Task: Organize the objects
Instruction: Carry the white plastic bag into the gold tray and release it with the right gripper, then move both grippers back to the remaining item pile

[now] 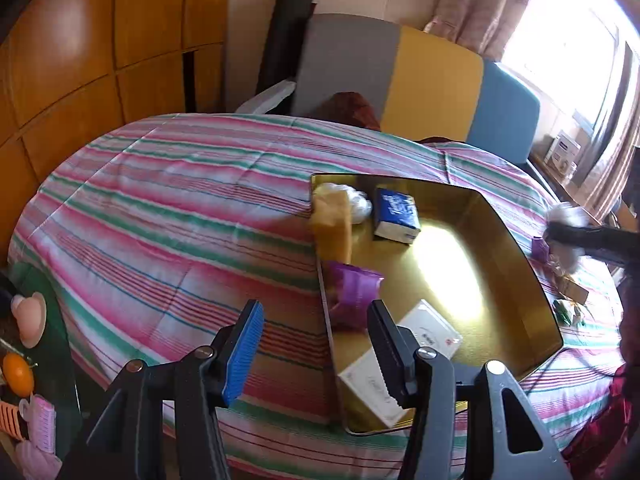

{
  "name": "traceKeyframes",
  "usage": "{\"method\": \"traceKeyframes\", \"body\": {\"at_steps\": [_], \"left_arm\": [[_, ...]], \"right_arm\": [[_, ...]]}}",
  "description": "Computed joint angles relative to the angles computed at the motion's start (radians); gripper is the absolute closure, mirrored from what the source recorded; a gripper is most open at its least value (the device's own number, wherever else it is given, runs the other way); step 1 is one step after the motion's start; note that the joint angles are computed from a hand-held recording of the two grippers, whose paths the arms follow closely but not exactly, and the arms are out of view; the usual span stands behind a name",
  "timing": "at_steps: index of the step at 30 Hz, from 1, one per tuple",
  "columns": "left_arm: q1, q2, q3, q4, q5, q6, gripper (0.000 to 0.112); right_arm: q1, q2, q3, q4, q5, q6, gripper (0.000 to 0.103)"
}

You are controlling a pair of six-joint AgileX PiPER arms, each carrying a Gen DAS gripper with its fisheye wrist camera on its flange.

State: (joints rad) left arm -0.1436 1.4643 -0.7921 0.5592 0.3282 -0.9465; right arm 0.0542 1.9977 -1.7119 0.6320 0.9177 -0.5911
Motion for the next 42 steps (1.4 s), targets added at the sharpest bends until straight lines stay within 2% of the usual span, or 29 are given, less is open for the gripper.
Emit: {"method": "traceKeyframes", "body": {"at_steps": [7,10,12,14,16,18,29,36,42], "left_arm": [[0.060,0.008,0.022,-0.083,-0.041,0.077,0.058],[0.076,0.015,0.025,-0.128,-0.055,0.120,0.058],[0.081,0.022,0.025,-0.147,-0.058,0.138,0.058],[0.082,0.027,0.026,-0.163,-0.060,0.153,0.058],[0.081,0.028,0.025,-0.165,-0.060,0.157,0.058],[0.075,0.025,0.025,-0.157,-0.059,0.146,0.058],[-0.027,0.007,0.003,0.024,-0.004,-0.022,0.058],[-0.110,0.003,-0.024,0.083,0.042,-0.075,0.058],[-0.185,0.027,-0.066,0.099,0.082,-0.086,0.058]], "right_arm": [[0.233,0.232,-0.252,-0.137,0.070,0.211,0.066],[0.285,0.348,-0.412,-0.174,0.136,0.278,0.064],[0.304,0.401,-0.480,-0.179,0.148,0.307,0.064],[0.306,0.428,-0.512,-0.145,0.153,0.314,0.056],[0.295,0.403,-0.461,-0.104,0.115,0.291,0.042],[0.284,0.368,-0.397,-0.075,0.079,0.262,0.037],[0.198,0.085,0.008,-0.005,-0.078,0.067,0.032],[0.074,-0.054,0.210,0.053,-0.113,-0.080,0.029],[-0.064,-0.121,0.288,0.064,-0.137,-0.136,0.029]]}}
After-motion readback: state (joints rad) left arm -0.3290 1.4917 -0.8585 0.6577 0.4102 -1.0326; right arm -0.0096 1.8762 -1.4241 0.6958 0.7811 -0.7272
